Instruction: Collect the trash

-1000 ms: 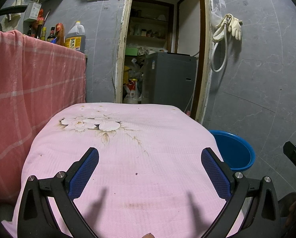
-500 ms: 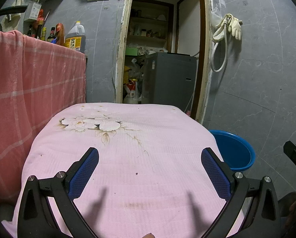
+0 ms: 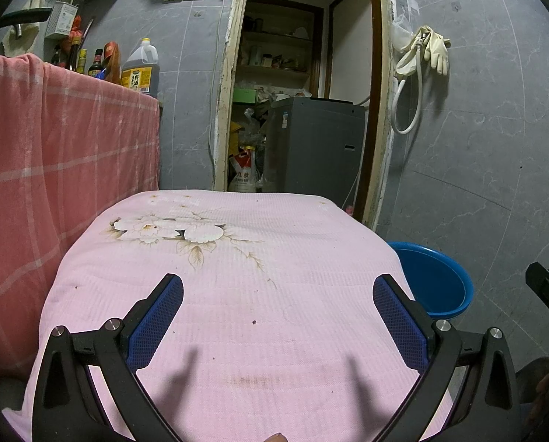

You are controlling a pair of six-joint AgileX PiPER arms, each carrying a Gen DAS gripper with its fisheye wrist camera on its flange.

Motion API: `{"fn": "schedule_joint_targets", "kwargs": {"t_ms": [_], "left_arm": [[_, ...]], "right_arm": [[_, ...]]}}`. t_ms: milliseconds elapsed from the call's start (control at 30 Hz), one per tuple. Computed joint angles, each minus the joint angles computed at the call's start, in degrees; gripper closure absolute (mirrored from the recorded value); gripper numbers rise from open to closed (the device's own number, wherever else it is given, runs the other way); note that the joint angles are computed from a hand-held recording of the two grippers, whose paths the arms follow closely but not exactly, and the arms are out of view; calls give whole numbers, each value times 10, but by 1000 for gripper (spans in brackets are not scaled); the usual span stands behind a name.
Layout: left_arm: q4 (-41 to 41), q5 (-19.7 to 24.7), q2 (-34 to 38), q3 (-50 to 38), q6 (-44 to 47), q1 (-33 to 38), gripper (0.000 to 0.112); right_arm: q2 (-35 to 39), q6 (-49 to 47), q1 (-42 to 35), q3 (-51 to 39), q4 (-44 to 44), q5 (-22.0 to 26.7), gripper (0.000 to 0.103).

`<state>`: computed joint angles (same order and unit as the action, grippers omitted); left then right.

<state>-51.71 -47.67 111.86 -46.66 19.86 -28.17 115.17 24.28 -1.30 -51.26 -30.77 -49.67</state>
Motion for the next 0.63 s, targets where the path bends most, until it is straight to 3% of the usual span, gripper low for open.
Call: {"fn": "schedule_joint_targets", "kwargs": {"t_ms": [633], "left_arm": [[-49,-19,18,-19,23,-21,11]], "right_arm": [[1,-8,6,-1,7,3,0]]}}
